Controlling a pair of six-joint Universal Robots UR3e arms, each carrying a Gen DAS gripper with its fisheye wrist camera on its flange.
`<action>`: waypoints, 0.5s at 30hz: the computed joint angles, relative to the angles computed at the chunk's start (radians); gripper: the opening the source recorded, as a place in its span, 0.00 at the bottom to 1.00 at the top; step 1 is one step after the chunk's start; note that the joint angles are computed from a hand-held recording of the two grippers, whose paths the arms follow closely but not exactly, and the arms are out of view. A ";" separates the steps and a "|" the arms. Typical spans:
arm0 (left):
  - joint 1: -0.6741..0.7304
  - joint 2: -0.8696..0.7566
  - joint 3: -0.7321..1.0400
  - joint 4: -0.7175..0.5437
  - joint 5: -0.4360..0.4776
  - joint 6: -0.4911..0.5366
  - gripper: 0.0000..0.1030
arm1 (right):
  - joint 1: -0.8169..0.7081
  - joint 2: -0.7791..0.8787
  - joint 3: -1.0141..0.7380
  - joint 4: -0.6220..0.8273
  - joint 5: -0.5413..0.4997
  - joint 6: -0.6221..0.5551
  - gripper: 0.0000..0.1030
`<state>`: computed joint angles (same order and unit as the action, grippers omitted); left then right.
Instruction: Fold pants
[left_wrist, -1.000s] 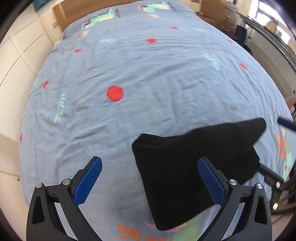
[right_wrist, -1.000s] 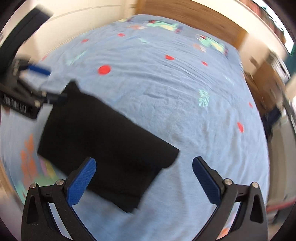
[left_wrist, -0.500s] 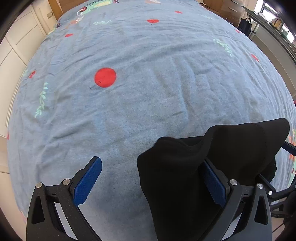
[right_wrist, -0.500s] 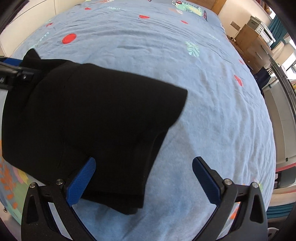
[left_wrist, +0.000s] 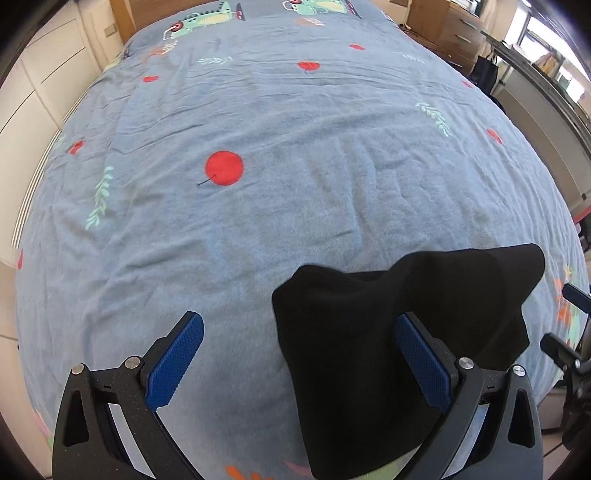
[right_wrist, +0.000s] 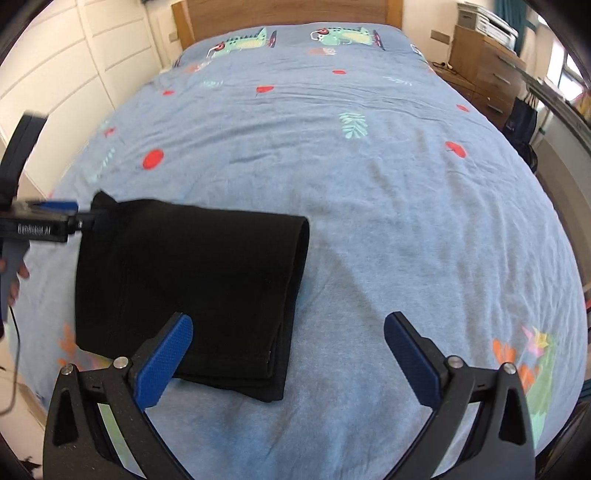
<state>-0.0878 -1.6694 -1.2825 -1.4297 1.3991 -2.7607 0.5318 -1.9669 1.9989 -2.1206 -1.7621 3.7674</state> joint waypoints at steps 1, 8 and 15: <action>-0.001 0.004 0.001 -0.005 0.002 -0.006 0.99 | -0.021 -0.003 0.009 -0.009 0.027 -0.018 1.00; 0.029 0.092 -0.048 -0.049 0.000 -0.005 0.99 | -0.162 0.017 0.099 -0.115 0.206 -0.098 0.75; 0.068 0.158 -0.130 -0.099 0.005 0.009 0.99 | -0.184 0.048 0.135 -0.150 0.270 -0.116 0.16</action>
<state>-0.0201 -1.5114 -1.4124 -1.5287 1.4040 -2.7513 0.3474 -1.9191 2.1337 -2.2704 -1.4916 3.6513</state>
